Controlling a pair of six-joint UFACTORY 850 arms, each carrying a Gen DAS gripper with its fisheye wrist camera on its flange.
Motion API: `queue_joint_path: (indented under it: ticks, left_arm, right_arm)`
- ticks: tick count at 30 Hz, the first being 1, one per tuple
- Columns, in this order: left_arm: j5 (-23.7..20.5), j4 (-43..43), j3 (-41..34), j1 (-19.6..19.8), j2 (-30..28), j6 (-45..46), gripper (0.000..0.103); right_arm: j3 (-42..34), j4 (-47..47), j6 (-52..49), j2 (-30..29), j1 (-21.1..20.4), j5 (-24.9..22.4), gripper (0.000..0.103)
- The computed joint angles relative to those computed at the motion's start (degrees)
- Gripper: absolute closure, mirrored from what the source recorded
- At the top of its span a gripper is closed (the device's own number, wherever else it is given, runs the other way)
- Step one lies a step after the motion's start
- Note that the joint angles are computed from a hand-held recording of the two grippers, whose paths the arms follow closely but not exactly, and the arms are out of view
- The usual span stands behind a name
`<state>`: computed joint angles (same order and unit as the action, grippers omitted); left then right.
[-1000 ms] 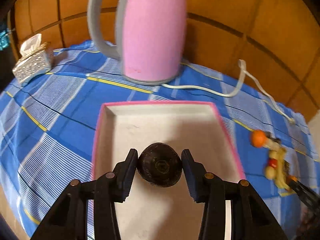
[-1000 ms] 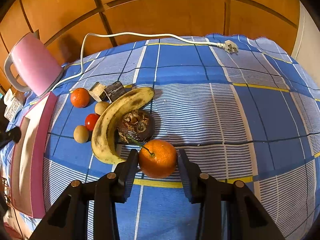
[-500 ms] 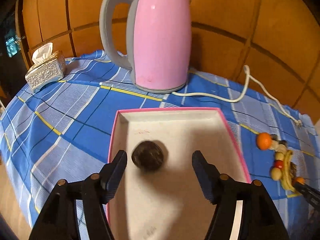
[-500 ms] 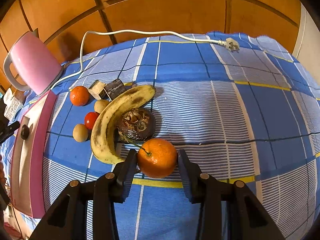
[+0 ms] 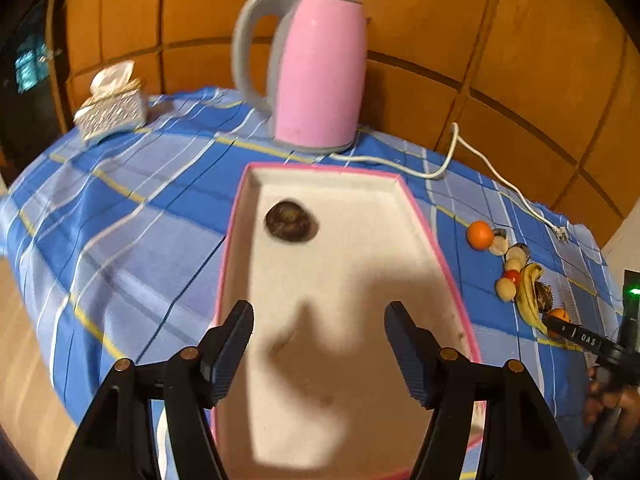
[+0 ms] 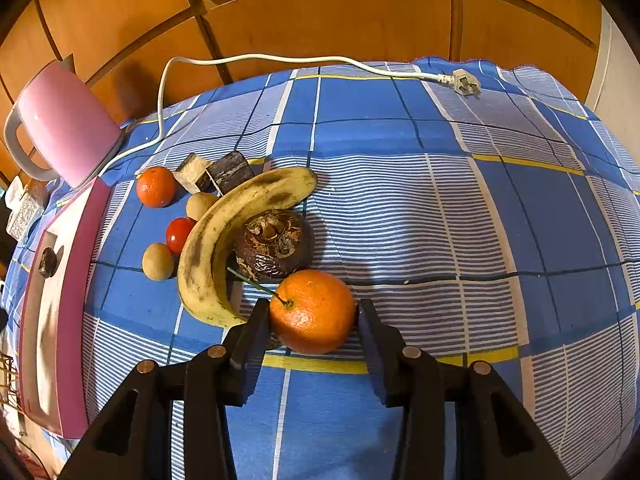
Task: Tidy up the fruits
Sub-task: 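Grasp the orange with the right gripper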
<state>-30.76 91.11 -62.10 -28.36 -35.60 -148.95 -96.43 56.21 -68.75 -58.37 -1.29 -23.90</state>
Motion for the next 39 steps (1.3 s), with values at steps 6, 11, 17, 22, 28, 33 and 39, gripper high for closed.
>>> queue_joint_path:
  ticks: [6,11,17,22,28,33,39]
  left_arm:
    - [0.01,-1.07,2.02,-0.97,0.71,-1.98,0.034]
    - [-0.28,0.35,2.35,-1.65,1.05,-3.05,0.034]
    - [-0.13,1.11,2.44,-2.22,1.46,-3.02,0.034]
    - [-0.45,0.76,2.54,-2.70,1.59,-2.44,0.034]
    - [-1.45,0.29,2.65,-3.08,1.53,-2.17,0.034]
    - [-2.31,0.03,2.97,-3.00,1.66,-2.38,0.034]
    - [-3.04,-0.91,3.47,-2.98,1.88,-2.09,0.033]
  right_arm:
    - [0.21,-6.22,5.11,0.50,0.44,0.73,0.058]
    - [0.97,-5.26,3.45,0.96,-0.05,0.58,0.058]
    - [-0.35,-4.17,3.24,0.27,-0.52,-0.66,0.058]
    - [-1.48,-5.03,5.08,-0.46,-0.21,-0.86,0.058]
    - [1.62,1.39,-1.35,1.69,-0.14,2.82,0.064]
    - [5.56,13.62,-14.46,6.11,-1.13,0.72,0.064]
    - [5.73,6.13,-16.55,7.56,1.61,-12.78,0.063]
